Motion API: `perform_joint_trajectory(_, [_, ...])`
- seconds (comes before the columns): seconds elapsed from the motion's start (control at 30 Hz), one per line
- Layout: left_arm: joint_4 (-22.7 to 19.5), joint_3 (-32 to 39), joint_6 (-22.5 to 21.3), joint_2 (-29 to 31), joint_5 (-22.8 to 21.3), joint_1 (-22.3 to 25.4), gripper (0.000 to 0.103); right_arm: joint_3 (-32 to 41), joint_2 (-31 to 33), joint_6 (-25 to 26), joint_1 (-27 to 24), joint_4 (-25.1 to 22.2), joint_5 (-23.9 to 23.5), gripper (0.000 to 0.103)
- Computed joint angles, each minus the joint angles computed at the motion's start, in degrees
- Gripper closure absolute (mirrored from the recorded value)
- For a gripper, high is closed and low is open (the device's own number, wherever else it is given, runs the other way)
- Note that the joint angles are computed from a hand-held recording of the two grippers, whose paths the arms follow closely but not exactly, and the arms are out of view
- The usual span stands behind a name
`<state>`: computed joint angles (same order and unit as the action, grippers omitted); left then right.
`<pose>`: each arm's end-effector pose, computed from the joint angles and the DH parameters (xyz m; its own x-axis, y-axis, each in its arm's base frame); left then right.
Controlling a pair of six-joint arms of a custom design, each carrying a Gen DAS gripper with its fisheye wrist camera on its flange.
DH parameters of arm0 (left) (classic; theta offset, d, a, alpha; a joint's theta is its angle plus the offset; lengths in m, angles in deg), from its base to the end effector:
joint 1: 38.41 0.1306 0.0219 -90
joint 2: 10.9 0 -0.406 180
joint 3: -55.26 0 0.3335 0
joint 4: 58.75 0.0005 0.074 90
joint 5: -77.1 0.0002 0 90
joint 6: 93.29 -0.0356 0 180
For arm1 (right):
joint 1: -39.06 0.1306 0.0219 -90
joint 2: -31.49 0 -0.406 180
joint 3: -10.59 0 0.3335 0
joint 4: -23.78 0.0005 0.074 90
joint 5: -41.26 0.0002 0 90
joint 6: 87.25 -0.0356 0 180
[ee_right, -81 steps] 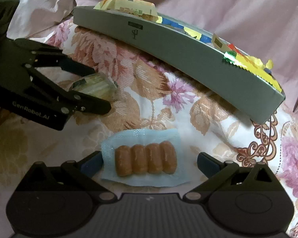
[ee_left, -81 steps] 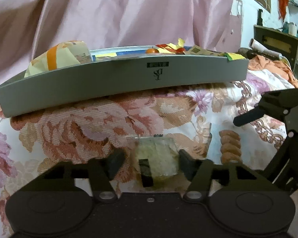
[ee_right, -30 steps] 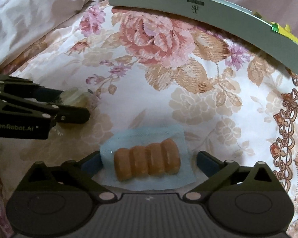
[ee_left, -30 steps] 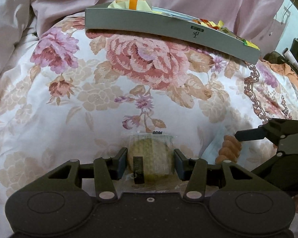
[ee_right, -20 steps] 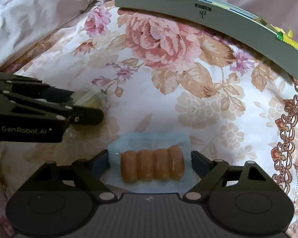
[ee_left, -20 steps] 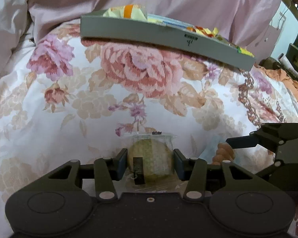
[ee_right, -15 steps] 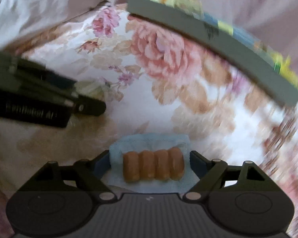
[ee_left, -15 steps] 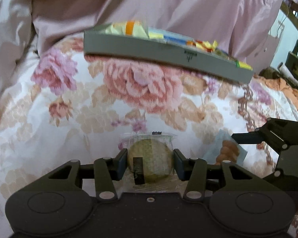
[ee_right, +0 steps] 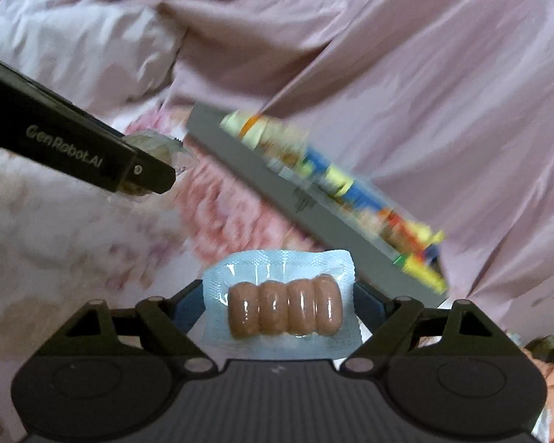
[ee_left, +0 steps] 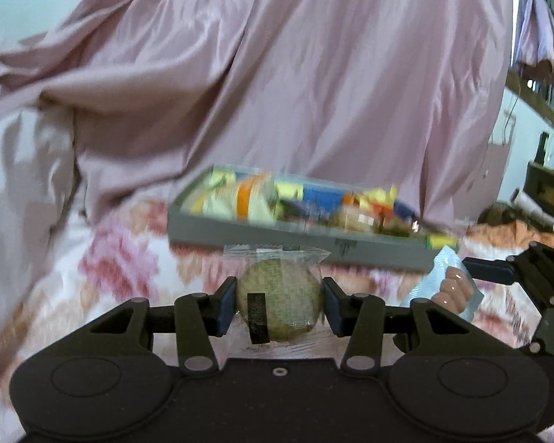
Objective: Organize snacks
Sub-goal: 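Lift the cracker pouch and sausage pack and carry both over the grey tray, then lower both snacks into the tray and open both tools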
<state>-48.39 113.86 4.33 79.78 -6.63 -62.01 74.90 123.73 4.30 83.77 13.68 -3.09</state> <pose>0.3747 -0.1685 0.3188 -0.4012 0.0315 -0.9154 0.4416 0.8822 -0.1632 0.3098 0.2701 0.3190 -0.4352 -0.4574 -0.7755 -0.1033 0.8810 -0.4617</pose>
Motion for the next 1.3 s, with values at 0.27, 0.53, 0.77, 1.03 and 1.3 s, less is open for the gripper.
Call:
perform_joint_trajectory(0.27, [0.2, 10.4, -0.4, 4.8, 0.7, -0.5, 0.053, 0.5, 0.3, 2.5, -4.1, 15.1, 4.1, 0.015])
perform_joint_trajectory(0.53, [3.1, 17.6, -4.0, 12.2, 5.0, 0.9, 0.053, 3.2, 4.6, -0.6, -9.9, 25.0, 4.5, 0.014])
perform_joint_trajectory(0.77, [6.6, 18.7, -8.4, 16.2, 11.7, 2.7, 0.053, 4.8, 8.7, -1.6, -11.2, 26.8, 3.9, 0.014])
perform_joint_trajectory(1.03, [8.5, 19.3, -8.8, 18.7, 14.2, 2.8, 0.053, 7.6, 11.5, -4.1, -12.0, 22.7, 3.0, 0.014])
perform_joint_trajectory(1.3, [6.9, 20.7, -8.5, 19.8, 14.4, 3.0, 0.053, 8.6, 12.1, -5.3, -12.3, 20.7, 2.4, 0.014])
